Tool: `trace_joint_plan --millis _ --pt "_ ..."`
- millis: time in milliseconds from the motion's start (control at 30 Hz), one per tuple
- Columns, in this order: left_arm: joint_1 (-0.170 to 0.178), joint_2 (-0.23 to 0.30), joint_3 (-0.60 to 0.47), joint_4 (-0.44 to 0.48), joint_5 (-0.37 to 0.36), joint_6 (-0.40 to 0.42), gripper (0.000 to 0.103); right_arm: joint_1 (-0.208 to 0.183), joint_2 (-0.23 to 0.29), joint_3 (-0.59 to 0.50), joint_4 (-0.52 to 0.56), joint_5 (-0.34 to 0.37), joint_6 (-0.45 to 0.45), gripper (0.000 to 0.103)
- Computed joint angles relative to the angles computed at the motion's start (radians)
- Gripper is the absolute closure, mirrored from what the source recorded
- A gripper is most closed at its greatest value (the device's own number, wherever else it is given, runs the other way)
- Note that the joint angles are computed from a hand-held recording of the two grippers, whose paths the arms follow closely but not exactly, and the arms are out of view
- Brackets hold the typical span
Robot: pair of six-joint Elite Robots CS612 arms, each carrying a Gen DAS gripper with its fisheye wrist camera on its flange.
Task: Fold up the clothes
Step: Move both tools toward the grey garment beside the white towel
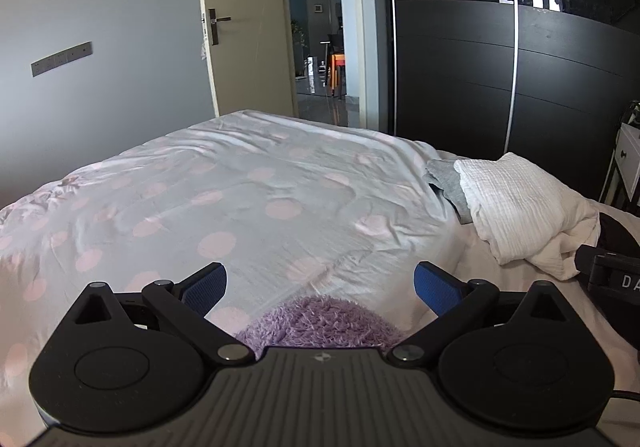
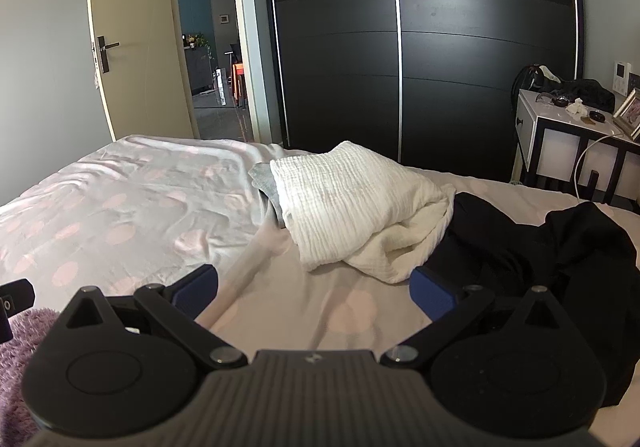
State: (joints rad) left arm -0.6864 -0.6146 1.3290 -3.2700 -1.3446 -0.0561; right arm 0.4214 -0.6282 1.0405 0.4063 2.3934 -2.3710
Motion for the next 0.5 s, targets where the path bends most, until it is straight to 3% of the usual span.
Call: trace_joint_plan --millis 500 --pt "0.004 0.001 -0.001 0.017 -0.030 -0.005 0.001 0.001 0.018 -0.029 0.042 -0.010 0.010 0.000"
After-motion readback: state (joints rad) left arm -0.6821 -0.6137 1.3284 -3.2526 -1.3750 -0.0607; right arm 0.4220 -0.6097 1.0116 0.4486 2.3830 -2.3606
